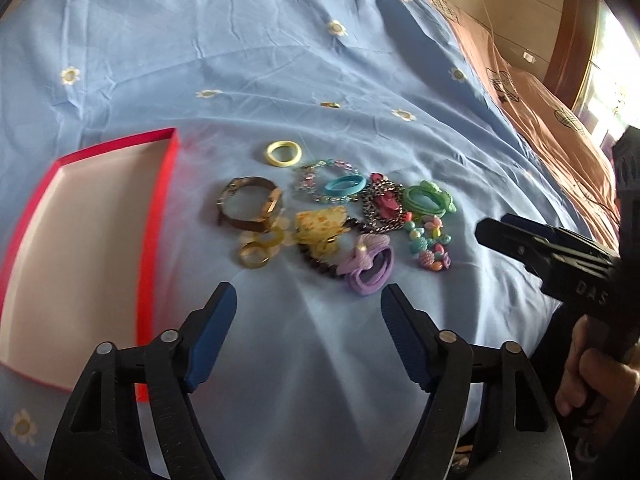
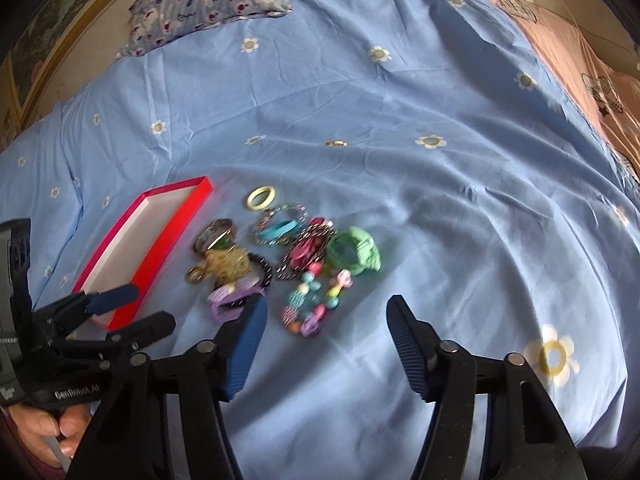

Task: Organize jewelry
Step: 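Grasp the purple hair tie with left tool while right tool grasps green hair tie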

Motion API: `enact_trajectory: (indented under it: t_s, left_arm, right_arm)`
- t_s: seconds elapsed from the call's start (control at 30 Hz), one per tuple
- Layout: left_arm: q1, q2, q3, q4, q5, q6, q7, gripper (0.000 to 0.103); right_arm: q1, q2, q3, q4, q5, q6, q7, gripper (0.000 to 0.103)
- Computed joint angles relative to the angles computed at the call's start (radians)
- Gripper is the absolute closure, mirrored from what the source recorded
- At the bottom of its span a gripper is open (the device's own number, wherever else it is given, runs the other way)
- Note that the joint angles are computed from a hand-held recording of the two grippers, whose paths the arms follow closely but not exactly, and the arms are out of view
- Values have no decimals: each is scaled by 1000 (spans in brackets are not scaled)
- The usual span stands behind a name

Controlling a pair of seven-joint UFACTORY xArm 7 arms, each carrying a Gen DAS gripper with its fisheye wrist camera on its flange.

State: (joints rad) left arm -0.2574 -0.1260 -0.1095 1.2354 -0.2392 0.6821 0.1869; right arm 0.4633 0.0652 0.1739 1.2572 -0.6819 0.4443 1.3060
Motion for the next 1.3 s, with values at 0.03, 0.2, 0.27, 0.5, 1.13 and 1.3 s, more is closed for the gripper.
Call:
enact_trajectory:
  t_s: [0.03,0.2,0.27,0.5,1.13,1.3]
  left_arm:
    - [-3,11,-3,7,0,-4,1,31]
    - [-10,73,-9,72,-19,38,16,42]
    - [-10,96,-13,92,-25,53,28,46]
    - [-6,153,-22,142,-70,107,82,71]
    - [34,60,13,96,-217,128,181,94]
    - [53,14,42,69,-235,128,172,94]
  right_arm:
    - [-5,7,-3,6,13,-1,-8,44]
    - [-20,44,-17,35,101,-10,-81,53]
    - [-21,60,-23,47,133,-13,-110,56]
    - [-18,132,-48,112,237,-3,-218,60]
    - [20,135,-68,140,264,-45,-263,90]
    - [39,150,-53,178,276,-64,-289,90]
